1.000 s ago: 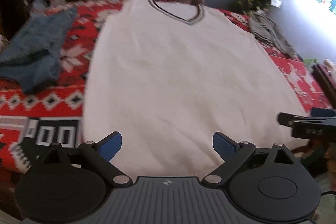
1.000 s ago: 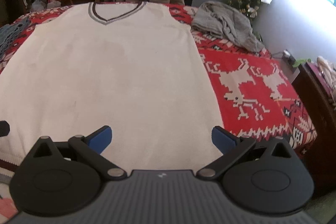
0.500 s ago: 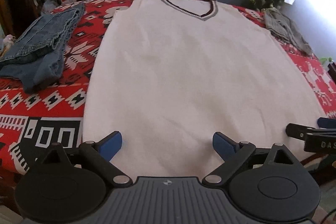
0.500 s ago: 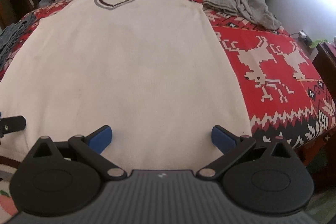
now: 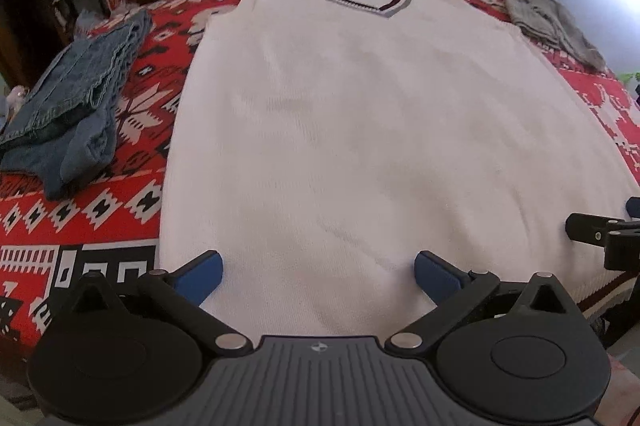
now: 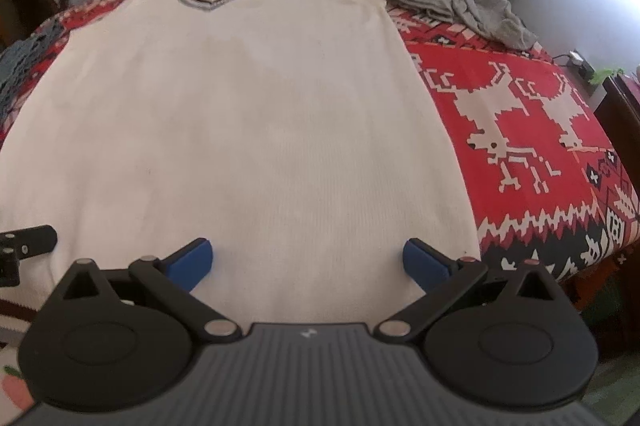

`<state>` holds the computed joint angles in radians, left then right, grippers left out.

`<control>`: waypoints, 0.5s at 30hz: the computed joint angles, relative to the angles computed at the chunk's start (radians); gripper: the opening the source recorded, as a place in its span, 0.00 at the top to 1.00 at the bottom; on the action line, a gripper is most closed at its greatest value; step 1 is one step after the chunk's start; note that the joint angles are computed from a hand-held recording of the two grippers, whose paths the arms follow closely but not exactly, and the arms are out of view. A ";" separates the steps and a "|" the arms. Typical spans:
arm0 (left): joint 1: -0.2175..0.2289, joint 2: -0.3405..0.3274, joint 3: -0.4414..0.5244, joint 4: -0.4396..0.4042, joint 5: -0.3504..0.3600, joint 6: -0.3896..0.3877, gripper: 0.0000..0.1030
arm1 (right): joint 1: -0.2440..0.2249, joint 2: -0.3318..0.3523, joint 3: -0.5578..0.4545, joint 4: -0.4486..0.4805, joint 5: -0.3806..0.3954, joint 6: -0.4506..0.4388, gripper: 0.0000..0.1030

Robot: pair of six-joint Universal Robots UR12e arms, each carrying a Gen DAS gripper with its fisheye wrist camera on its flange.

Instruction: Fold clothes

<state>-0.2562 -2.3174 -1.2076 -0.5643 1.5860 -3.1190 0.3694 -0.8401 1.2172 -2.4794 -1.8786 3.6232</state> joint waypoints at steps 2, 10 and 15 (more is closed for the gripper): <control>0.000 0.002 -0.009 0.018 -0.004 0.015 0.00 | 0.005 -0.003 0.019 -0.040 -0.015 -0.012 0.01; -0.001 -0.019 0.071 -0.125 0.002 0.009 0.00 | -0.003 -0.001 0.001 -0.001 0.009 -0.013 0.01; 0.000 -0.008 0.042 0.018 0.001 0.015 0.05 | -0.004 -0.014 0.030 -0.113 -0.008 -0.026 0.01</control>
